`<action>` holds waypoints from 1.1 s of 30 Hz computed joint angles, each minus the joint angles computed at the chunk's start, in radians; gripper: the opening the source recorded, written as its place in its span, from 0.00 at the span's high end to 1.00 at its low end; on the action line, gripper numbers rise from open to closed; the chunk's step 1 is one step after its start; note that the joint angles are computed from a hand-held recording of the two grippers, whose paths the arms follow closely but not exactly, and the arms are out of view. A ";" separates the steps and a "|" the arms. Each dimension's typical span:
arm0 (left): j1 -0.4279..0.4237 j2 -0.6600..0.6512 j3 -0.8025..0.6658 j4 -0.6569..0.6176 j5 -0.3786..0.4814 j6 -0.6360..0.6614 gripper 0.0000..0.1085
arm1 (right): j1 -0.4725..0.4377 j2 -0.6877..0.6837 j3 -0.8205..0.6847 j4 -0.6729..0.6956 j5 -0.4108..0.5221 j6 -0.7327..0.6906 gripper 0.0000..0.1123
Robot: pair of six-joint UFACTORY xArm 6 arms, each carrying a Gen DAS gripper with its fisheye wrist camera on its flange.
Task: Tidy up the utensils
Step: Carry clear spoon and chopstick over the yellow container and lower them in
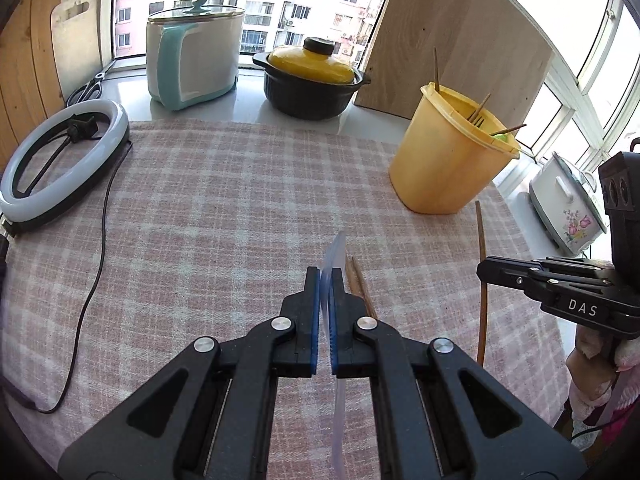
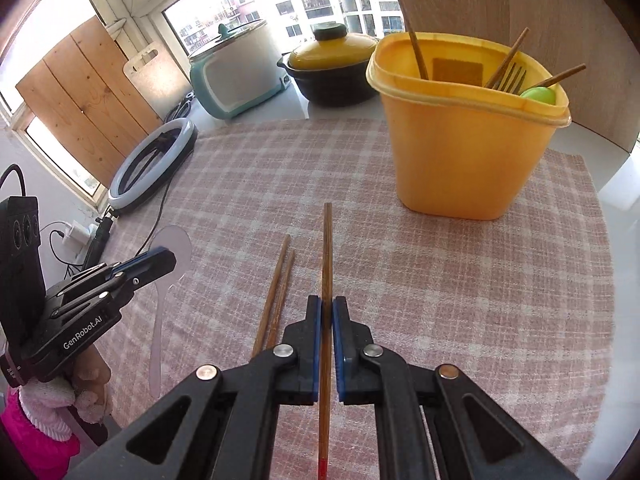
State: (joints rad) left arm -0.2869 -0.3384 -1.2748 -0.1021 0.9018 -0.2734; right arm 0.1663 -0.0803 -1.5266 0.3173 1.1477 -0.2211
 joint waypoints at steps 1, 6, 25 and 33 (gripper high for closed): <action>-0.006 0.003 -0.010 0.010 -0.005 -0.004 0.99 | -0.007 -0.014 0.009 0.009 -0.010 -0.008 0.98; -0.034 0.027 -0.065 0.035 -0.033 -0.010 0.99 | -0.050 -0.057 0.020 0.044 -0.033 -0.012 0.98; -0.064 0.229 -0.346 -0.056 -0.077 0.045 0.99 | -0.171 -0.076 -0.095 0.077 -0.085 -0.015 0.98; -0.060 0.410 -0.598 -0.076 -0.084 0.020 0.99 | -0.201 0.029 -0.293 0.103 -0.075 -0.013 0.98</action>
